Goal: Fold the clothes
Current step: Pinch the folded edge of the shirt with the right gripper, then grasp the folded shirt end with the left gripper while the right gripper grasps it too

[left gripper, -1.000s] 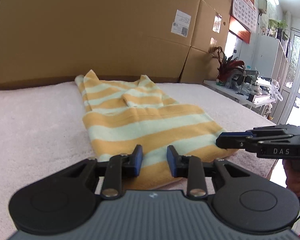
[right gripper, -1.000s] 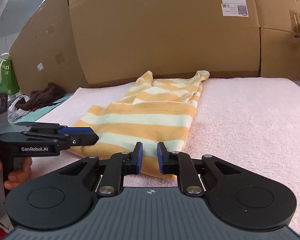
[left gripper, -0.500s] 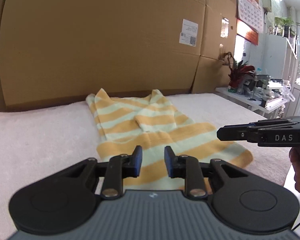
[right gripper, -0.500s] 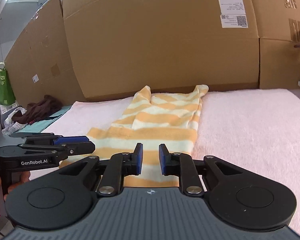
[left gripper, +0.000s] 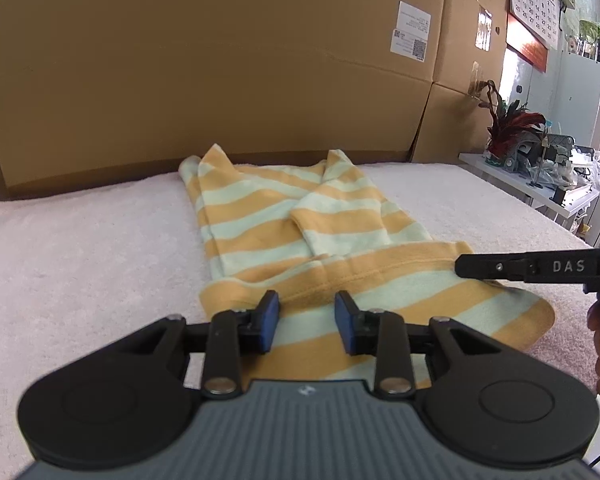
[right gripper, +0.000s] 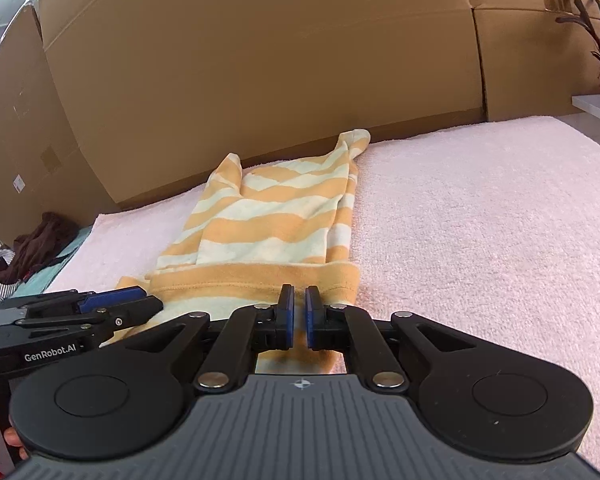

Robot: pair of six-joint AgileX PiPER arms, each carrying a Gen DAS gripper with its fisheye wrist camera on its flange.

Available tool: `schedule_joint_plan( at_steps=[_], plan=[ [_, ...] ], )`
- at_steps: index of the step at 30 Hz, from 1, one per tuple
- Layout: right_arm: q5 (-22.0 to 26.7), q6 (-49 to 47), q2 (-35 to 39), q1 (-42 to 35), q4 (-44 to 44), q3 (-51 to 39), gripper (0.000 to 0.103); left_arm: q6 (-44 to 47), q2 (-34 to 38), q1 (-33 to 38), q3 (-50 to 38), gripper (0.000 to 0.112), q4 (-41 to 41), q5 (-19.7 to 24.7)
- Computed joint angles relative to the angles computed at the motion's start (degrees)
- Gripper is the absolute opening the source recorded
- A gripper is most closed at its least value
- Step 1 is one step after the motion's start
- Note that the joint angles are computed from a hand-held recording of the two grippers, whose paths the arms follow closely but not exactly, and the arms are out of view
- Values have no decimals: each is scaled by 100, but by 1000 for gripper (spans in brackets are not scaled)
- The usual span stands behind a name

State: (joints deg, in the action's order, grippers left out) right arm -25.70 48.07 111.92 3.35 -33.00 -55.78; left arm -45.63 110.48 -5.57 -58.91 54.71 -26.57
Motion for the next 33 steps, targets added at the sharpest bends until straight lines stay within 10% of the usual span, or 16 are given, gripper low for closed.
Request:
schedule_joint_plan(
  at_steps=[5,13,17,33],
  plan=[
    [-922,110,-555,-536,-375,1031,27,1162,-582,475,1218,38,-991,-975],
    [-1447,-1561,-1176,-700,-545,2255,35,739,-1142,1490,2410,43,383,-1781],
    [-1331,-2655,-1102,-299,213,2268,36,2210,-1162,923,2572,48,-649,-1407],
    [-1356,-5218,-784,442,2068,2266,56,2741,-856,620,1848,64,-771,-770]
  ],
)
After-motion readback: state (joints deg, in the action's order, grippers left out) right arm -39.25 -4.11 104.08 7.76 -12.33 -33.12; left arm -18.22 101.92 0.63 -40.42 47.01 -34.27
